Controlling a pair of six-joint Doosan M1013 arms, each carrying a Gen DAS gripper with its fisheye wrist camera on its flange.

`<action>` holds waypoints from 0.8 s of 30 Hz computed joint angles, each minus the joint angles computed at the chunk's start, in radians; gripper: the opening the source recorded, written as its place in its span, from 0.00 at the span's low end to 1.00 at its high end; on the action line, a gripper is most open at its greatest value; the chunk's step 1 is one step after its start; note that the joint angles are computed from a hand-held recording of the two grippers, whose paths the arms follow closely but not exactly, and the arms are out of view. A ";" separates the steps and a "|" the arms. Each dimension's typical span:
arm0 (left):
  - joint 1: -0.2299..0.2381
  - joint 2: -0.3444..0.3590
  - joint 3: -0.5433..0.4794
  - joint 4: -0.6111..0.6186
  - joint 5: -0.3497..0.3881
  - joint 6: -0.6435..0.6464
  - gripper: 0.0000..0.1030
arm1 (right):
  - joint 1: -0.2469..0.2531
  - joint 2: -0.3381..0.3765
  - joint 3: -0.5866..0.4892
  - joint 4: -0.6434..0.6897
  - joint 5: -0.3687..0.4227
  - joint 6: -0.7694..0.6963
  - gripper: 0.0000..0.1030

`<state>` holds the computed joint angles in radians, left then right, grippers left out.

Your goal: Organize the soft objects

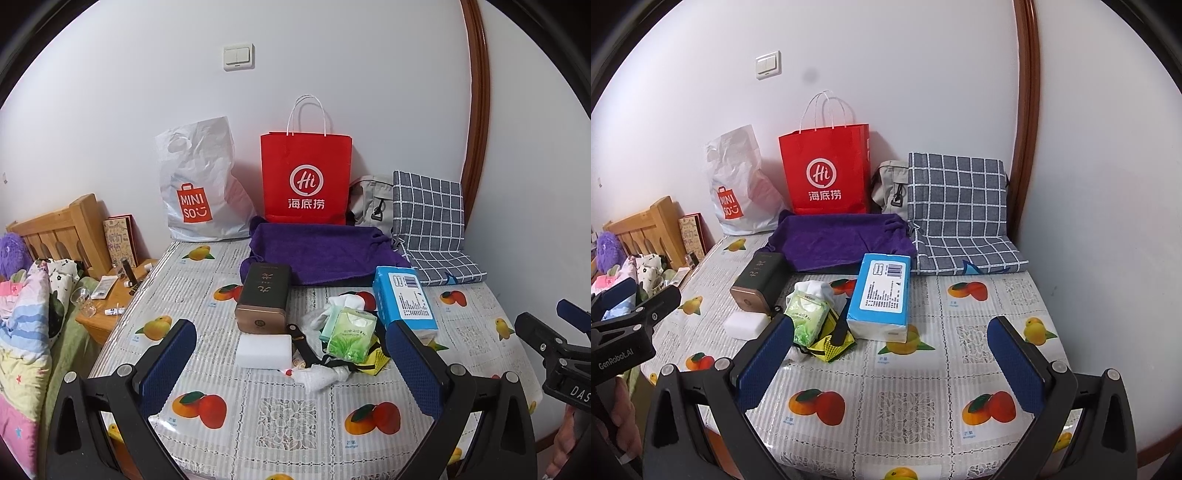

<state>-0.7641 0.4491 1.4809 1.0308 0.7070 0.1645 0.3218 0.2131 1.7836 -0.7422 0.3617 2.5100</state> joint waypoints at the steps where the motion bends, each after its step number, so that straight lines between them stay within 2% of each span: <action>1: 0.000 0.000 0.000 -0.001 -0.001 0.003 1.00 | 0.000 0.000 0.000 0.002 -0.002 -0.001 1.00; 16: 0.005 0.003 -0.004 -0.011 -0.004 0.018 1.00 | -0.003 0.011 -0.012 0.043 -0.016 -0.054 1.00; 22: 0.024 0.014 -0.018 -0.030 0.007 0.022 1.00 | -0.010 0.022 -0.020 0.037 -0.035 -0.055 1.00; 24: 0.035 0.018 -0.019 -0.061 0.007 0.043 1.00 | -0.018 0.031 -0.023 0.076 -0.048 -0.080 1.00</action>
